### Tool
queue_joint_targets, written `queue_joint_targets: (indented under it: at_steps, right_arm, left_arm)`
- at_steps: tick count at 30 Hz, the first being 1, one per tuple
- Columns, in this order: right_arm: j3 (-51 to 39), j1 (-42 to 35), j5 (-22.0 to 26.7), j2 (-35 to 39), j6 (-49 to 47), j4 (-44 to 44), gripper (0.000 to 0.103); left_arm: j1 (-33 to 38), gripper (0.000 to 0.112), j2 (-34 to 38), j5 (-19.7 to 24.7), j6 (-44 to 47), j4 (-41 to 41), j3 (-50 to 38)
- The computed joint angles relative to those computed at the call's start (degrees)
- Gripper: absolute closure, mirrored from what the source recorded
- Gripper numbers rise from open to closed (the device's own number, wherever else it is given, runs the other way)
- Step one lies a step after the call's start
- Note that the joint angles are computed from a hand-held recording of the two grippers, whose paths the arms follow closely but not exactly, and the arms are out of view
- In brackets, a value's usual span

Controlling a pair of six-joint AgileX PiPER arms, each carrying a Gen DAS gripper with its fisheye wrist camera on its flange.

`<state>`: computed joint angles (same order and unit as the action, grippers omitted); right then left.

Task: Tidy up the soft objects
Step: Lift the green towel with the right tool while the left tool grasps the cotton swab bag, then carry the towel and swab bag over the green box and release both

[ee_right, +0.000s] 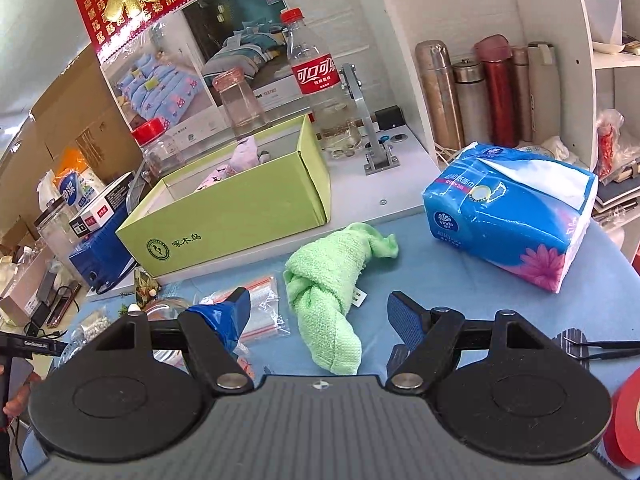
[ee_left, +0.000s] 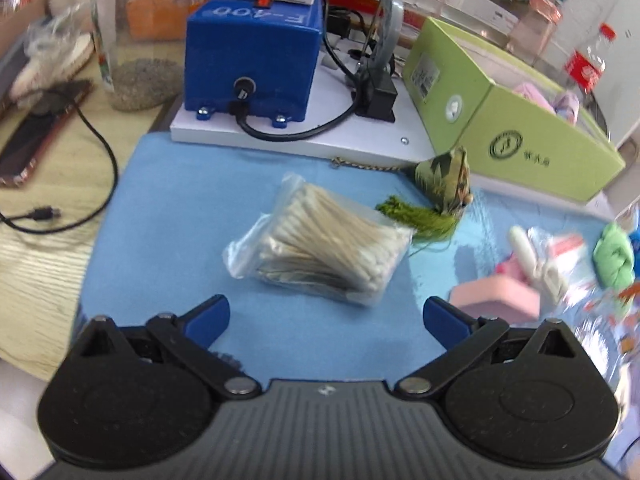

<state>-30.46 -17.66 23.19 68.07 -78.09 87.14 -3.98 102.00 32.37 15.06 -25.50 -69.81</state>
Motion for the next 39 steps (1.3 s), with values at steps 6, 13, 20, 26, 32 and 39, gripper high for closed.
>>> queue_joint_targets:
  at_steps: [6, 13, 20, 26, 32, 39]
  right_arm:
    - [-0.46, -2.69, 2.44, 0.54, -0.05, -0.62, 0.041]
    - [-2.35, -4.18, 2.11, 1.88, 2.32, -4.72, 0.041]
    - [-6.61, -1.07, 0.54, 8.21, 0.47, -4.89, 0.041]
    - [-10.18, 2.33, -1.84, 12.21, 5.61, -11.74, 0.041]
    - [-12.93, 6.27, -6.80, 15.30, 13.35, -20.39, 0.041]
    - [-19.63, 11.74, -10.11, 23.50, 26.41, -33.44, 0.040]
  left_arm:
    - [-1.67, 0.010, 8.41, 2.70, -2.85, -0.55, -12.00]
    - [-6.19, 0.010, 12.09, 3.55, -17.44, 15.82, -18.99]
    - [-8.81, 0.010, 11.55, 0.49, -27.26, 27.23, -15.86]
    - [-8.06, 0.010, 12.04, -0.48, -29.50, 29.90, -15.73]
    - [-9.14, 0.010, 11.54, -1.69, -30.65, 33.18, -14.34]
    - [-8.98, 0.010, 11.32, -2.56, -28.55, 32.96, -13.60]
